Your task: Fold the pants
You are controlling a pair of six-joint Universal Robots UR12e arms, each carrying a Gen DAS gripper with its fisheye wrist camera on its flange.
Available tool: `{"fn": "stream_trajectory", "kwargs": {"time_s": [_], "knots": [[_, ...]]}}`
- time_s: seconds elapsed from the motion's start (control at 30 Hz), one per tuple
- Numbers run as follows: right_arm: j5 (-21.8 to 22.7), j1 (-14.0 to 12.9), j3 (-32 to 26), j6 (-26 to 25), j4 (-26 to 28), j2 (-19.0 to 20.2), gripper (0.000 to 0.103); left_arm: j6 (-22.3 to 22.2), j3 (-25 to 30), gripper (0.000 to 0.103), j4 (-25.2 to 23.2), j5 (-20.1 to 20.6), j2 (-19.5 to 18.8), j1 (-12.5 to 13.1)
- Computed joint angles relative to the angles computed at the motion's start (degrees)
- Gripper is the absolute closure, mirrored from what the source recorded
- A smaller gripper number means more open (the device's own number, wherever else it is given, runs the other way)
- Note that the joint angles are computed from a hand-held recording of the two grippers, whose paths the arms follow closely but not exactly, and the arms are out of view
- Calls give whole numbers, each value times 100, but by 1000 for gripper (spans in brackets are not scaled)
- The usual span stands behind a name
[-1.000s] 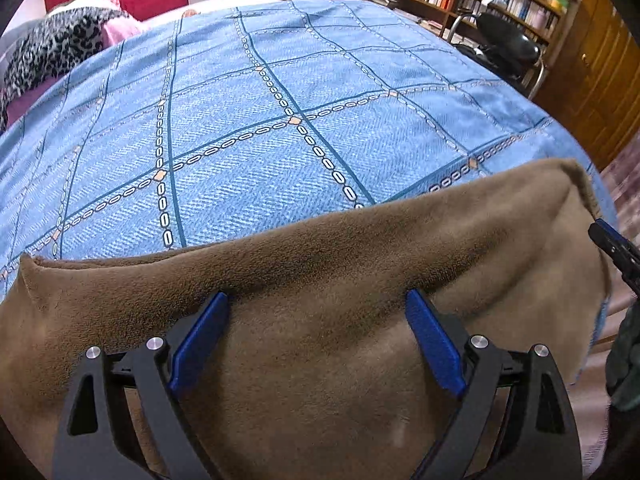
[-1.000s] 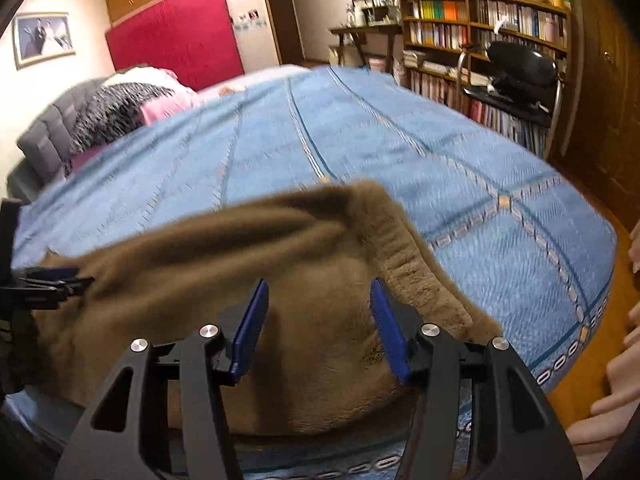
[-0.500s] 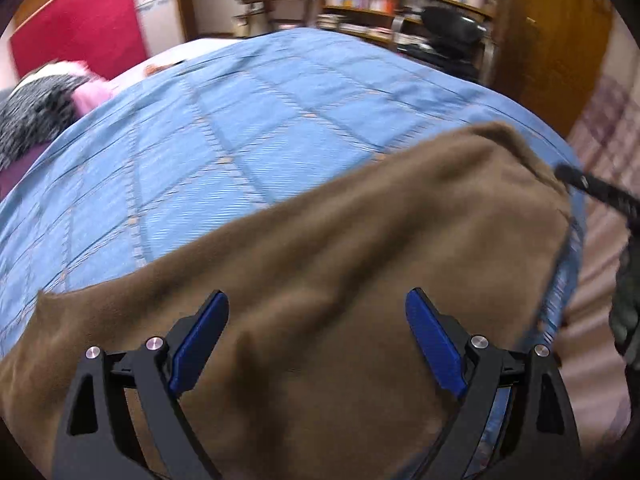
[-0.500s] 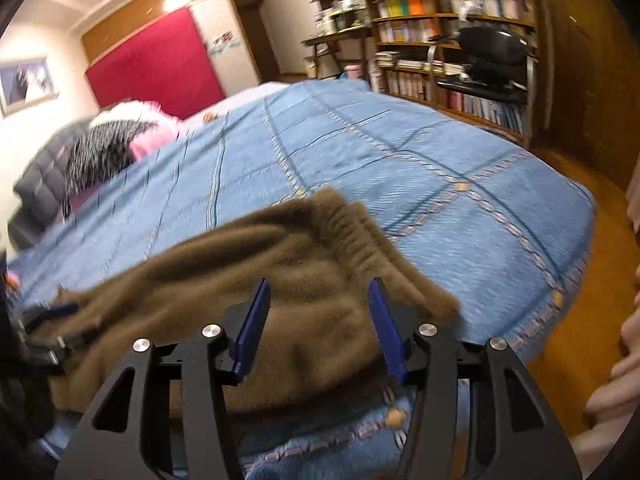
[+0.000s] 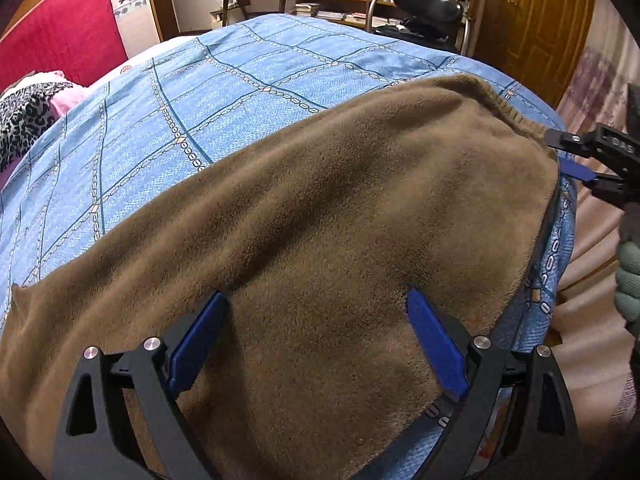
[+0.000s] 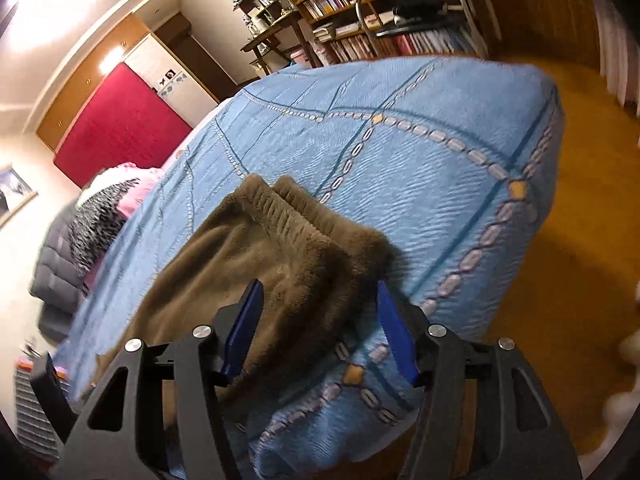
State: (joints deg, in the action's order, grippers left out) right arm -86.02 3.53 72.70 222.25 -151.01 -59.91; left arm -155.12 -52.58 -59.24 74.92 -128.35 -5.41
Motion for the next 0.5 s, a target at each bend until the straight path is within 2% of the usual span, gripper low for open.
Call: {"fn": "stream_trajectory", "kwargs": {"time_s": [0.13,0.2,0.23,0.27,0.4,0.5], "knots": [[-12,3,-104,232,-73,98,36,-9,13,12,-87,-113,33,25],[-187,46,-224,129,115,137,51,-16,41,12,-149,-165,36,36],[-207,54,-288,62,242,159,70,-32,49,12,-172,-182,42,38],[-130,52,-314,14,280,168,76,-66,74,12,-212,-226,41,49],[-298,121,-414,-354,329,136,80,-287,252,12,-395,-491,1,126],[-542,260,-583,-845,269,138,81,-492,410,12,-489,-643,-46,184]]}}
